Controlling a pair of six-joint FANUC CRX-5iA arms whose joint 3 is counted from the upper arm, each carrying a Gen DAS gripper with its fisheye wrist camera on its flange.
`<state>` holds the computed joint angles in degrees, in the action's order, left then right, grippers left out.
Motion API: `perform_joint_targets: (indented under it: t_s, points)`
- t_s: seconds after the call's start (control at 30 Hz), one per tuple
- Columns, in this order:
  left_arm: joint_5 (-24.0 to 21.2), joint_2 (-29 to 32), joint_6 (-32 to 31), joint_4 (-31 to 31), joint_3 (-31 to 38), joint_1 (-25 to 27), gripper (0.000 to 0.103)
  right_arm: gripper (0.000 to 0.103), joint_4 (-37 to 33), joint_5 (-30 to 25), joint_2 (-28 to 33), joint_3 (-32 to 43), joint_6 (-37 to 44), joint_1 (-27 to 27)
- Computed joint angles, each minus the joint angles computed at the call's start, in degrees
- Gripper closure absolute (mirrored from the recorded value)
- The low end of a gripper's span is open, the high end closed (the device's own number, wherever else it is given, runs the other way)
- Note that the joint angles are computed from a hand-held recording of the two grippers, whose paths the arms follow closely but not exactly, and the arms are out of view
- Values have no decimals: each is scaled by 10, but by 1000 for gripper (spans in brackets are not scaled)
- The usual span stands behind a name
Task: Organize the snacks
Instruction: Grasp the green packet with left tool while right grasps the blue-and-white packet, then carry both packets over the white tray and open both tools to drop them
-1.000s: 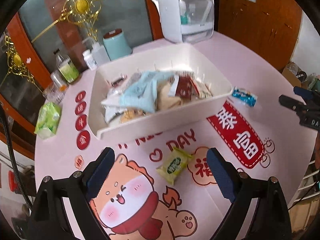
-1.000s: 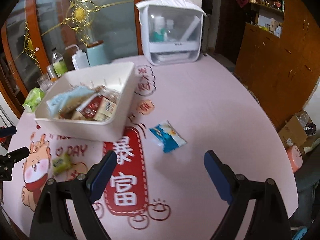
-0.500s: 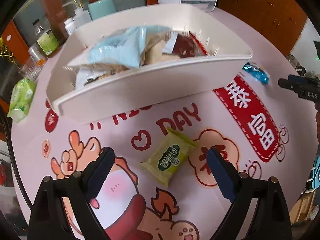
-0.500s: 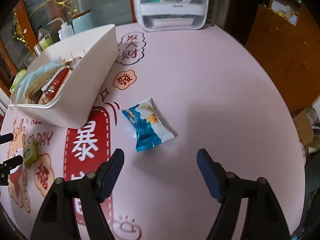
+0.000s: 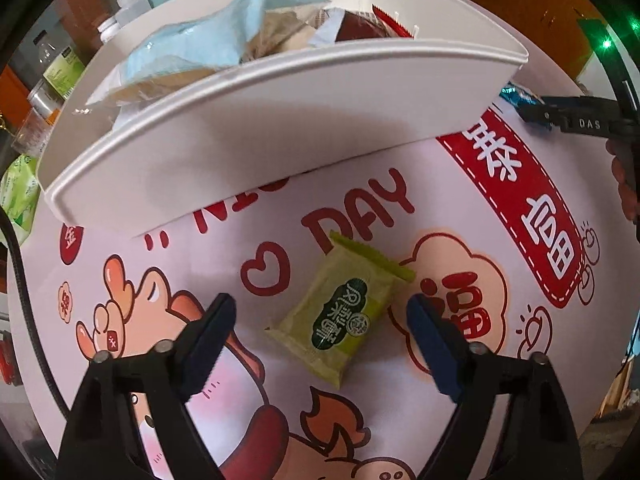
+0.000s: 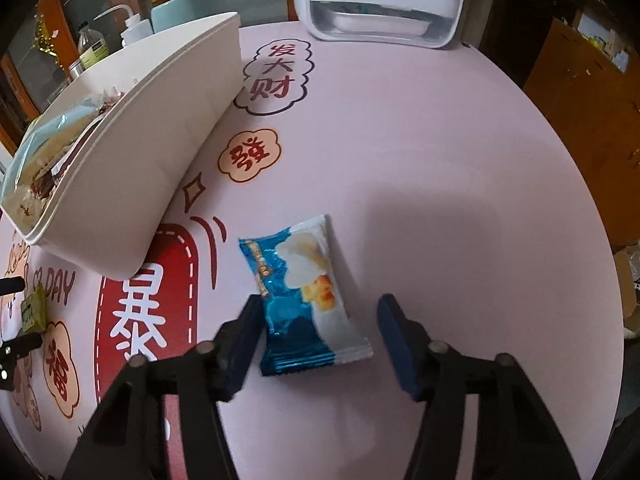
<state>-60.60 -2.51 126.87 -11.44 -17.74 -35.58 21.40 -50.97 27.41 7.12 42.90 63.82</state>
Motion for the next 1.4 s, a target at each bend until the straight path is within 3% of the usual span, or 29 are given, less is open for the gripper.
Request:
perform_joint_targets:
  t_s: [0.13,0.3,0.73,1.03,1.4]
  points:
    - [25,-3,-22,27,-22,15,38,60,7,0,-4,-5,-13,6]
    - [25,-6,-26,20,-21,9,61,63,6,10,-13,-20,-29,17]
    - [15,-14,15,33,-30,-18,63,68,-54,54,-63,-71,-62,88]
    - [11,-48,35,40,-42,-52,63,68,-63,66,-71,-51,-71,135]
    - [-77,-103,71,-38,31,-100,63,68,3,57,-68,13,-49,159]
